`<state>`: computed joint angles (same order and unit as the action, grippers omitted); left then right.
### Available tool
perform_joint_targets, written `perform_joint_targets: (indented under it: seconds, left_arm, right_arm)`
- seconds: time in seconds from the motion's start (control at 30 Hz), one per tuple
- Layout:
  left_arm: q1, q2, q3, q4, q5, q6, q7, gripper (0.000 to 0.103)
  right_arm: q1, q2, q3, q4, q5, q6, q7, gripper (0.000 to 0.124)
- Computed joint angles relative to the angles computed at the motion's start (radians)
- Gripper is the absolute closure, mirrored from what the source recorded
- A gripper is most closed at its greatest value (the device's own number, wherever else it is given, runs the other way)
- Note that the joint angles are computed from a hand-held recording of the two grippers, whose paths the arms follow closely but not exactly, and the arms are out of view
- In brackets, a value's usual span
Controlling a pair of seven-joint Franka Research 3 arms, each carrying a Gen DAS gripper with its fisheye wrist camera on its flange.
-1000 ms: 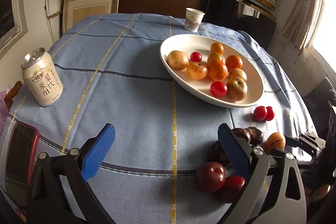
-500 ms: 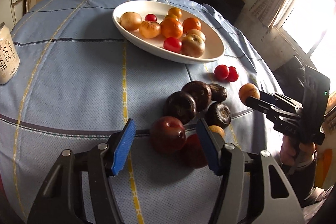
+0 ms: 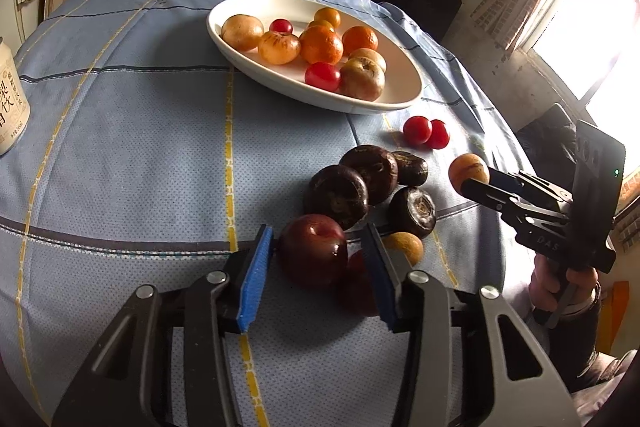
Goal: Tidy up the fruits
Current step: 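Grasp a pale brown pear with the right gripper while the left gripper grasps a dark red plum, then place the pear and plum on the white plate and open both grippers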
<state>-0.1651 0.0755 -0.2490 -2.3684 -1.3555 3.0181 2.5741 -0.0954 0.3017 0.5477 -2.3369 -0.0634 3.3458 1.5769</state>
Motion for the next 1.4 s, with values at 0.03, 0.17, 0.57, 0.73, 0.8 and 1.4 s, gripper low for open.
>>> perform_joint_targets:
  seconds: [0.03,0.17,0.57,0.73,0.8,1.4]
  left_arm:
    - [0.000,0.001,0.000,0.000,0.000,-0.001,0.000,0.059]
    - [0.002,-0.002,0.001,-0.002,0.001,-0.006,-0.002,0.059]
    - [-0.002,0.003,-0.016,-0.010,0.038,0.053,-0.033,0.068]
    - [-0.001,0.003,-0.019,-0.008,0.017,0.058,-0.016,0.068]
    - [-0.006,0.003,-0.022,-0.011,0.022,0.075,-0.018,0.068]
    - [-0.051,-0.041,0.009,0.030,-0.042,0.197,0.089,0.068]
  right_arm:
    - [0.007,-0.001,-0.007,0.000,0.002,0.000,-0.001,0.080]
    - [0.037,-0.007,-0.035,0.000,0.013,-0.001,-0.009,0.080]
    - [0.009,-0.002,-0.010,-0.002,-0.011,0.011,0.008,0.080]
    - [-0.031,0.003,0.023,-0.004,-0.040,0.019,0.030,0.080]
    - [-0.068,0.008,0.053,-0.007,-0.065,0.026,0.049,0.080]
    - [-0.361,0.058,0.308,0.037,-0.393,0.035,0.287,0.080]
